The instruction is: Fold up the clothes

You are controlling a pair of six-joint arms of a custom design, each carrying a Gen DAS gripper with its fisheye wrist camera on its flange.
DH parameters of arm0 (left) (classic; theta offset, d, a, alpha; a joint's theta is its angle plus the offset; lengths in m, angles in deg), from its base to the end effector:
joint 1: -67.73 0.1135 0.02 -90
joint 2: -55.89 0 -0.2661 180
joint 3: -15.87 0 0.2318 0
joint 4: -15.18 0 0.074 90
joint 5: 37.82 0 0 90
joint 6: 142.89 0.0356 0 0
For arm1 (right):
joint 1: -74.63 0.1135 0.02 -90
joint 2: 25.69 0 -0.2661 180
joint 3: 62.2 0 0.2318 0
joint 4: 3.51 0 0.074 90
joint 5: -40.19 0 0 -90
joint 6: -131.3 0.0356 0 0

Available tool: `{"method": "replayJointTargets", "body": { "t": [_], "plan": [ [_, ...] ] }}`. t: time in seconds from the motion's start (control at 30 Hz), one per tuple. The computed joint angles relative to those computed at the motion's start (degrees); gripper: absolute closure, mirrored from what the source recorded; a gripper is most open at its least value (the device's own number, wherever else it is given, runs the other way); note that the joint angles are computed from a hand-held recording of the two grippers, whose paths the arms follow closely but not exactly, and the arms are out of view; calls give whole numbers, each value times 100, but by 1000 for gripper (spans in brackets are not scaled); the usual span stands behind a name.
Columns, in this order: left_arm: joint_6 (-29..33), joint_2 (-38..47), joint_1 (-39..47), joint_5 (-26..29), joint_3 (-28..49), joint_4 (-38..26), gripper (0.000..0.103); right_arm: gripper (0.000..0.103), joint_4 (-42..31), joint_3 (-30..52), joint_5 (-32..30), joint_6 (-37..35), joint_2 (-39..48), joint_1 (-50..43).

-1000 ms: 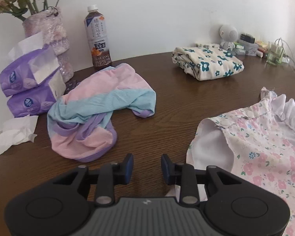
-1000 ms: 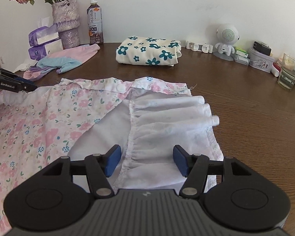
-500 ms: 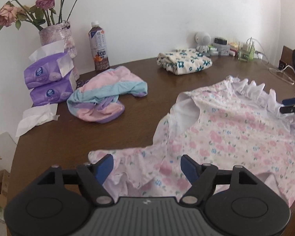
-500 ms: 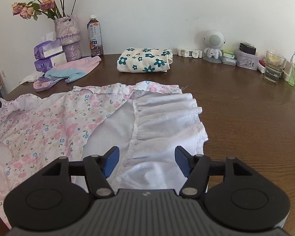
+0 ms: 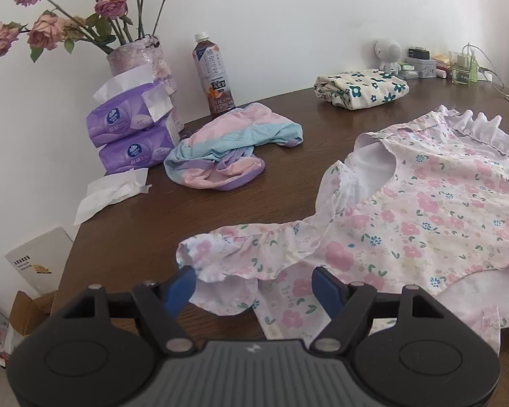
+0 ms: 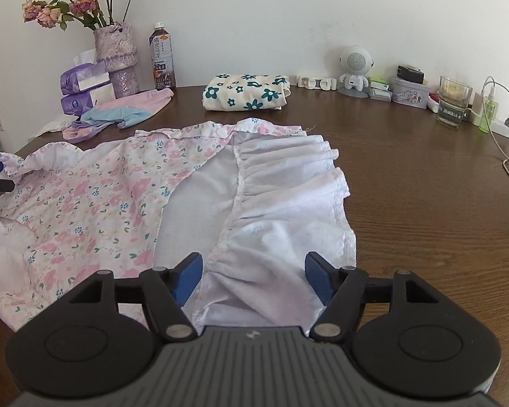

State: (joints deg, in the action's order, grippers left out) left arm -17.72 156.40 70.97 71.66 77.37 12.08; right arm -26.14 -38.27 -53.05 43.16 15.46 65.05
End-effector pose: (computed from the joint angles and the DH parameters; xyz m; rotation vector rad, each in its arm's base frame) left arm 0.3286 0.0067 0.1571 0.7834 2.1150 -0.0360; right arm 0.1237 -0.0188 0.1498 0.1959 2.2565 -0.0074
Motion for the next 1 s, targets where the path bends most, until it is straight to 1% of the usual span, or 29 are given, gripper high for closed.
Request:
{"method": "replayJointTargets", "body": {
  "t": [0.17, 0.23, 0.27, 0.33, 0.47, 0.57, 0.67, 0.73, 0.8, 0.83, 0.87, 0.9, 0.93, 0.97, 1.0],
  "plan": [
    [-260, -12, 99, 9, -118, 239, 28, 32, 162, -245, 435, 388, -64, 377],
    [-378, -13, 114, -55, -146, 317, 26, 30, 219, -294, 612, 479, -51, 497],
    [-415, -3, 109, -98, -150, 346, 21, 29, 247, -310, 703, 515, -26, 552],
    [-452, 40, 94, -156, -138, 394, 20, 27, 335, -364, 906, 599, -7, 724],
    [-518, 135, 52, -177, -47, 380, 20, 21, 556, -495, 1331, 747, 49, 1164],
    [-588, 197, 25, -184, -10, 456, 20, 15, 631, -548, 1465, 834, 61, 1336],
    [-609, 219, 10, -130, -8, 511, 20, 7, 687, -599, 1607, 932, 69, 1523],
    [-591, 227, -15, -102, -28, 580, 20, 5, 649, -601, 1654, 967, 39, 1577],
    [-602, 230, -42, -108, -70, 685, 21, 1, 632, -576, 1657, 1001, 74, 1572],
    [-602, 233, -52, -103, -85, 730, 21, 1, 638, -569, 1670, 1015, 100, 1584],
    [-598, 235, -60, -91, -96, 767, 23, 1, 646, -567, 1695, 1031, 120, 1609],
    [-575, 238, -56, -48, -97, 767, 33, 1, 654, -564, 1720, 1049, 139, 1636],
    [-535, 243, -51, 6, -56, 685, 41, 1, 655, -563, 1732, 1058, 145, 1650],
    [-491, 247, -47, 55, -16, 600, 58, 1, 654, -564, 1735, 1062, 143, 1654],
    [-423, 241, -51, 81, 23, 501, 79, 1, 651, -564, 1740, 1066, 140, 1659]
  ]
}}
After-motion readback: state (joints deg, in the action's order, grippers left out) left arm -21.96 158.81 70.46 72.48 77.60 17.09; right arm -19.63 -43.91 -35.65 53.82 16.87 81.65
